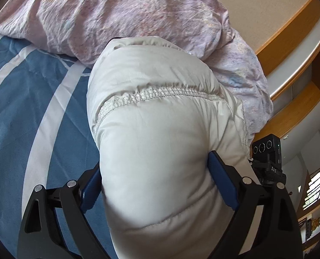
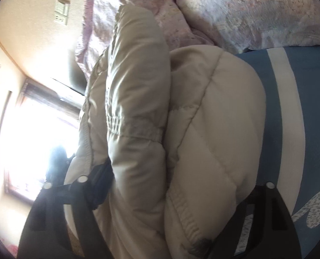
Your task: Fold large clothes
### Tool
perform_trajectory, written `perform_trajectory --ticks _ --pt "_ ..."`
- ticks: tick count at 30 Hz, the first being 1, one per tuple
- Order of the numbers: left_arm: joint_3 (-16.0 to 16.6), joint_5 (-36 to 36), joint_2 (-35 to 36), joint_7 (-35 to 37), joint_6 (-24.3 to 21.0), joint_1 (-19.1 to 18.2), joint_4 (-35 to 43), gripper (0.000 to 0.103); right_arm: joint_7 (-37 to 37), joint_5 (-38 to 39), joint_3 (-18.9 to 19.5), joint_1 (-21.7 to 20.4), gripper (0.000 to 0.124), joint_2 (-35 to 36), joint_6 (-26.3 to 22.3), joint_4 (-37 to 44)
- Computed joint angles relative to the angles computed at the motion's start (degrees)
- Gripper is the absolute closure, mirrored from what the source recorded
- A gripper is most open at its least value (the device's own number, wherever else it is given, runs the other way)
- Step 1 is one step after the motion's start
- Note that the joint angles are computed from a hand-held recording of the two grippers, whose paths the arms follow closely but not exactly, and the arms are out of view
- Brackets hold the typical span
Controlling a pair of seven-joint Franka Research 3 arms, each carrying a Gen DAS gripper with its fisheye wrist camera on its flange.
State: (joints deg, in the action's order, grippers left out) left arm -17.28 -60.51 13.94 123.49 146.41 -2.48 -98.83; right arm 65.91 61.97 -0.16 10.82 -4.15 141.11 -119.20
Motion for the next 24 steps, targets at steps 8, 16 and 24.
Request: perform_trajectory --ticks 8,16,24 --pt "1.79 6.24 -5.94 -2.56 6.72 -1.88 -3.50 0.011 29.95 -34.18 6.62 -3.93 0.029 -14.19 16.71 -11.65" --pt "3.37 37.70 -5.11 -17.45 20.77 -8.58 -3.39 0.009 48.99 -67.28 20.88 -15.24 0.061 -15.07 20.66 -7.65" --pt "3.83 55.82 1.62 -30.16 18.20 -9.38 2.49 0.008 59.72 -89.25 23.61 -15.74 0.081 1.13 16.30 6.34"
